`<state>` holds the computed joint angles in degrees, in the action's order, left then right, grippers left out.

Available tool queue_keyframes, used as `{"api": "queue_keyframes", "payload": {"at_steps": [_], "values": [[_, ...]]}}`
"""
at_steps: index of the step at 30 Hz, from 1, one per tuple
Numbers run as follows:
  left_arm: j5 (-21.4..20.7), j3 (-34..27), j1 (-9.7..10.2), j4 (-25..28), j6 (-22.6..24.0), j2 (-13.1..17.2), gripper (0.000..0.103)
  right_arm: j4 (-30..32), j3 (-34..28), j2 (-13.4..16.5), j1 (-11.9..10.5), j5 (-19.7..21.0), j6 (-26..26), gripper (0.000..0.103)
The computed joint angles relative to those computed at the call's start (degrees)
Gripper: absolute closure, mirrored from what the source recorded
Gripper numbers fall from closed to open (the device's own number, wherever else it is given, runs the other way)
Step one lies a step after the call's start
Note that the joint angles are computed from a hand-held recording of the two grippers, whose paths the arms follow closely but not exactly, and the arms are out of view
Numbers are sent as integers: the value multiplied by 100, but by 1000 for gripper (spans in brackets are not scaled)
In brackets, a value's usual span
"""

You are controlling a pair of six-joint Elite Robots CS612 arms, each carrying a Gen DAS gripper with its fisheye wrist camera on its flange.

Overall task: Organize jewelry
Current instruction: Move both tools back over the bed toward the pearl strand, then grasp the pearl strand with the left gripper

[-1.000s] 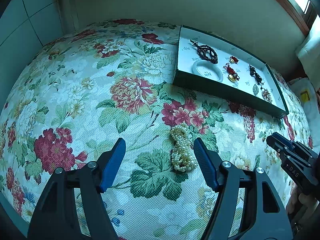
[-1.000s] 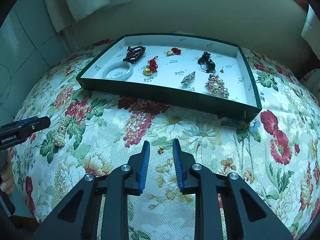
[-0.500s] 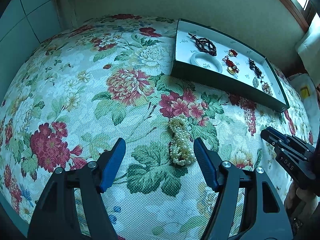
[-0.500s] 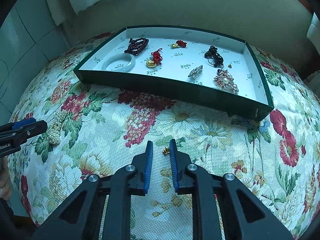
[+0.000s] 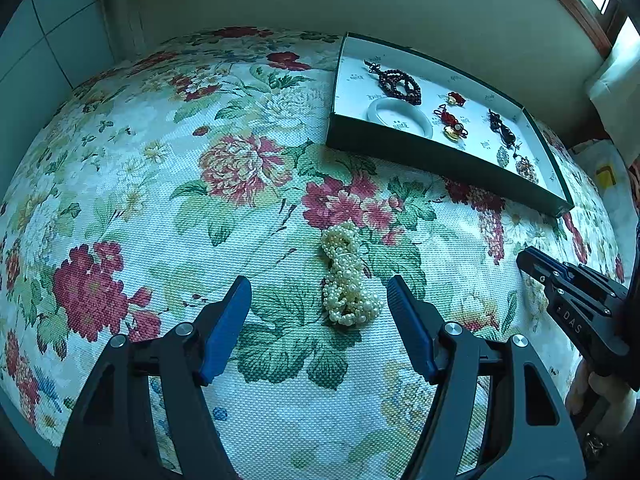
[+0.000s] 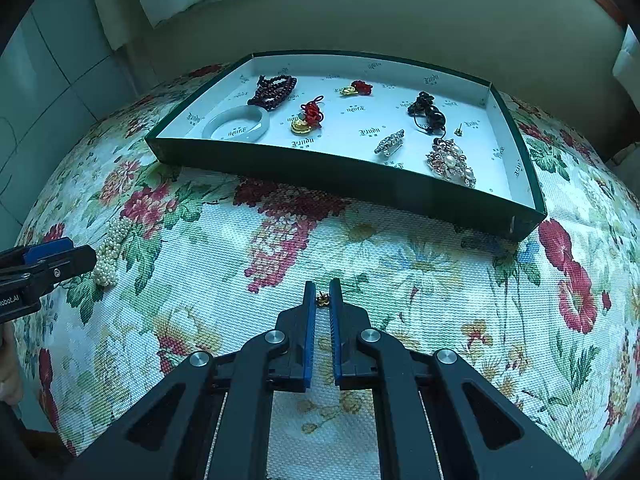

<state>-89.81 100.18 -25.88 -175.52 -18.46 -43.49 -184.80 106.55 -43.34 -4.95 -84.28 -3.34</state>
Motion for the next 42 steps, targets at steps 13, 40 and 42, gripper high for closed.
{"api": "queue_keyframes", "payload": {"at_steps": [13, 40, 42], "values": [[-60, -163, -62, 109, 117, 122, 43, -156, 220, -125, -101, 32, 123, 97], [-211, -83, -83, -86, 261, 72, 90, -237, 318, -138, -123, 72, 218, 97], [-220, -70, -92, -119, 263, 45, 90, -254, 326, -148, -127, 81, 221, 97]]}}
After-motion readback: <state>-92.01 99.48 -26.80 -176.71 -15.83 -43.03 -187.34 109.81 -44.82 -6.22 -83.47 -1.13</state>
